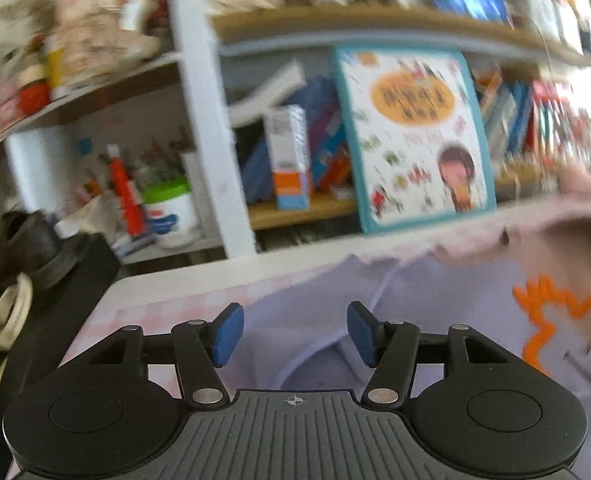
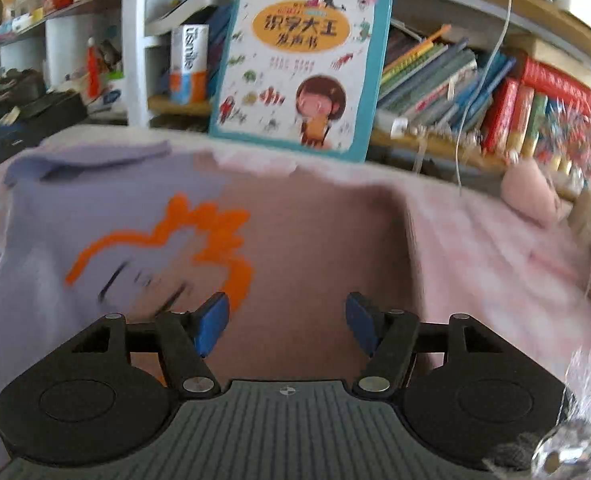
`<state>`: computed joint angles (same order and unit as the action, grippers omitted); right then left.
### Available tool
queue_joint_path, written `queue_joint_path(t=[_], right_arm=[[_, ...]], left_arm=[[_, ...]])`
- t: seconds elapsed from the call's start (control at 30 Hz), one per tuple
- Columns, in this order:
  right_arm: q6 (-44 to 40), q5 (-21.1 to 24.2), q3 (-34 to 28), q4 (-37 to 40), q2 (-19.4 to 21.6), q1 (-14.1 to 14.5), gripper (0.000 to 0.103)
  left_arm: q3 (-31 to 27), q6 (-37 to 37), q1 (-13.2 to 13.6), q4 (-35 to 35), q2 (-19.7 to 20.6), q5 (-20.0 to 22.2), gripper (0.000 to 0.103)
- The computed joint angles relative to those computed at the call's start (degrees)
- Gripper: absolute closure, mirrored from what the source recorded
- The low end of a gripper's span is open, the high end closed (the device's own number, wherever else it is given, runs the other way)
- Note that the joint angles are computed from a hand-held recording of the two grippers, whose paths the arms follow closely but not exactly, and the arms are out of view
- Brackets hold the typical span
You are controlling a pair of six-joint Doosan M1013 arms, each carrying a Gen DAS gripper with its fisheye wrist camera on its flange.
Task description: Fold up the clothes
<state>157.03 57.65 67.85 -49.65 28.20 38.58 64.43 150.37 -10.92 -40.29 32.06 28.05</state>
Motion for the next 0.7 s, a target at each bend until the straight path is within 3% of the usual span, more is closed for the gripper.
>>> queue_joint_path(t=[0.07, 0.23, 0.3, 0.33, 0.37, 0.43, 0.5, 0.57, 0.63, 0.7], right_arm=[[2.29, 1.81, 0.39, -1.21, 0.15, 1.25, 0.041], [7.47, 2.60, 1.63, -2.07, -0.04, 2.44, 0.037], [9.32, 1.92, 2.30, -2.23, -0.34, 2.35, 0.033], [10.24, 1.58, 2.64, -2.31, -0.49, 2.31, 0.033], [10.66, 1.51, 2.75, -2.36, -0.53, 2.30, 0.032], [10.68, 1.78, 2.64, -2.40, -0.45, 2.33, 0.030], [10.68, 2.05, 2.52, -2.43, -0.37, 2.36, 0.030], [10.69, 2.32, 2.40, -2.46, -0.28, 2.39, 0.029], [10.70, 2.60, 2.28, -2.49, -0.20, 2.42, 0.027], [10.69, 2.81, 2.19, -2.52, -0.13, 2.45, 0.027]], left_arm=[[-1.64, -1.48, -1.09, 5.91, 1.10, 1.50, 0.045], [0.15, 0.35, -4.30, 18.75, 1.82, -5.83, 0.046], [-0.17, -3.19, -4.84, 24.42, 2.52, -7.07, 0.065], [-0.64, -4.79, -4.90, 26.24, 2.98, -7.05, 0.085], [-1.01, -5.77, -4.57, 25.05, 3.20, -7.39, 0.095], [-2.10, -4.98, -2.95, 13.76, 3.44, -7.33, 0.095], [-3.40, -11.54, -0.33, -0.98, 3.20, -7.41, 0.095], [-4.24, -25.87, 2.10, -7.95, 3.28, -10.49, 0.094], [-3.68, -40.87, 4.98, -9.90, 3.07, -11.20, 0.093], [-3.48, -55.87, 6.86, -3.92, 2.83, -8.91, 0.090]])
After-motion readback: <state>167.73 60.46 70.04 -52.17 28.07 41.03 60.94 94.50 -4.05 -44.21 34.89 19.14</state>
